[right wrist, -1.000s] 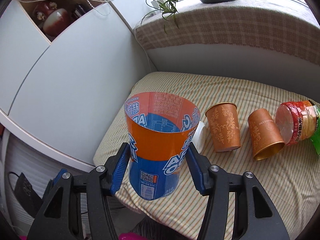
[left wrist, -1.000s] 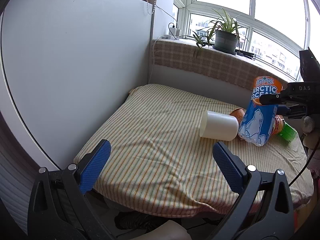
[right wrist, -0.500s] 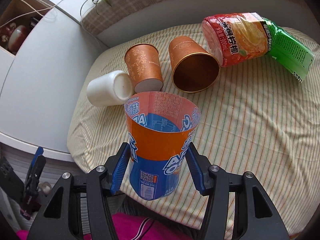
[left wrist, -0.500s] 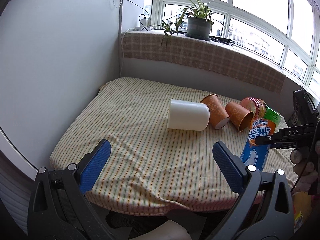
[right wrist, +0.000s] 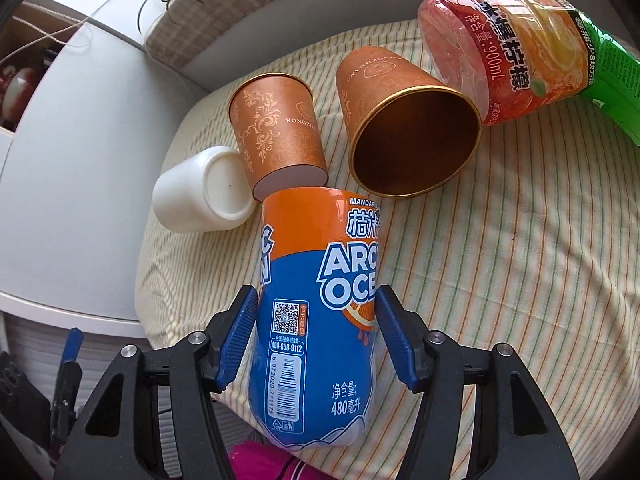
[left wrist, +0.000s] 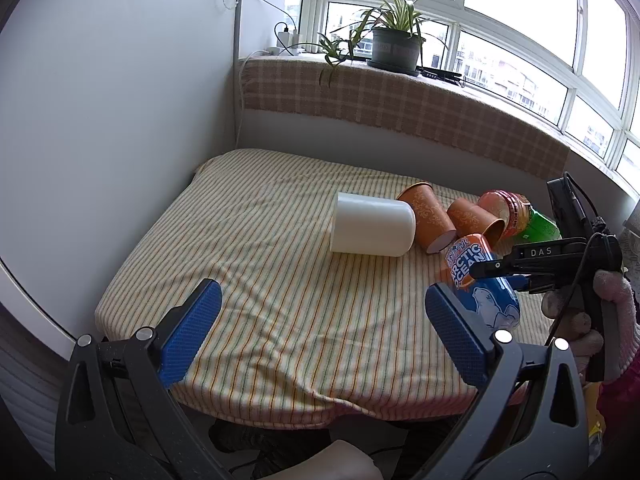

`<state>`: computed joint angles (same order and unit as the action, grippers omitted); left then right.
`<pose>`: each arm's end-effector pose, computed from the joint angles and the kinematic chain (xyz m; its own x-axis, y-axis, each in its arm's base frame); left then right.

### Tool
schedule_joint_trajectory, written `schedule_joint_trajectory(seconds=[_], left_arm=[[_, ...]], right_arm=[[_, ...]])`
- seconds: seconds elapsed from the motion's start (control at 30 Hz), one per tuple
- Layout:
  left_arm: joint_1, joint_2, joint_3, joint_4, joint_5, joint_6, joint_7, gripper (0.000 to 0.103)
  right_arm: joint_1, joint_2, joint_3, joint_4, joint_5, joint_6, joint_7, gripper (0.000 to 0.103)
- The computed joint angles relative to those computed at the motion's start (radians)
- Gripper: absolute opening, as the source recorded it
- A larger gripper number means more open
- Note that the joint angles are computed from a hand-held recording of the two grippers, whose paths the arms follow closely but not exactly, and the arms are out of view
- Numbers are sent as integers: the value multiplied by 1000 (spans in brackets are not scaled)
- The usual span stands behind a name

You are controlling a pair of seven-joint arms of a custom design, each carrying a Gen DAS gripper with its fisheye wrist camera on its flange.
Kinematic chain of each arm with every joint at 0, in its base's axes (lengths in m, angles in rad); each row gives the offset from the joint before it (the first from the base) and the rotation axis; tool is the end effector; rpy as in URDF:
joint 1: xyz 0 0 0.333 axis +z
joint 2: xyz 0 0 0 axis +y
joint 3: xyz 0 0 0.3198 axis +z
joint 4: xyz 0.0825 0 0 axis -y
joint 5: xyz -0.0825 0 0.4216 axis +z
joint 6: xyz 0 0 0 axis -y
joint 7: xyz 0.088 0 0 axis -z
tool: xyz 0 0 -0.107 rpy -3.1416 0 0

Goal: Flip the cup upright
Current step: 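Lower the cup onto the bed on its side and open the right gripper, then move the left gripper to the lying cup and grasp its body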

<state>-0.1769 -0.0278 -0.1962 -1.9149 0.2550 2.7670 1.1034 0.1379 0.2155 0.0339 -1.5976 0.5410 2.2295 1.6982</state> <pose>0.5898 -0.2440 0.6002 -0.1553 -0.9811 0.1150 -0.6363 0.0104 -0.7714 0.6902 0.1337 0.5489 -0.0954 -0.8347 -0.5424 -0.9300 0.2691 -0.2505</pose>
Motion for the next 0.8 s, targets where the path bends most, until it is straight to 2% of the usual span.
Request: schedule_joint_trajectory(seconds=[0.13,0.23,0.37,0.5,0.67,0.8], left_arm=[[-9,28,-3,32,-90,-7,90,103],[-13,60,-13,73,-232,-29,213,103],[-10,121,-37,156,-368,-74,331,103],[21,224,-86,309,-595,-213,496,103],[29,381,-119,527,-676,-406,509,100],[34,511,-149,698,-723,-555,485,96]], right_arm=[[5,-43,-3,-49,-13,45,-16,62],[5,-85,-2,-93,9,81,-52,67],[16,-150,-8,-163,-8,143,-41,69],[25,-260,-12,-294,-23,235,-14,69],[20,-406,-2,-471,-138,347,129,69],[-20,-509,35,-588,-296,392,289,69]])
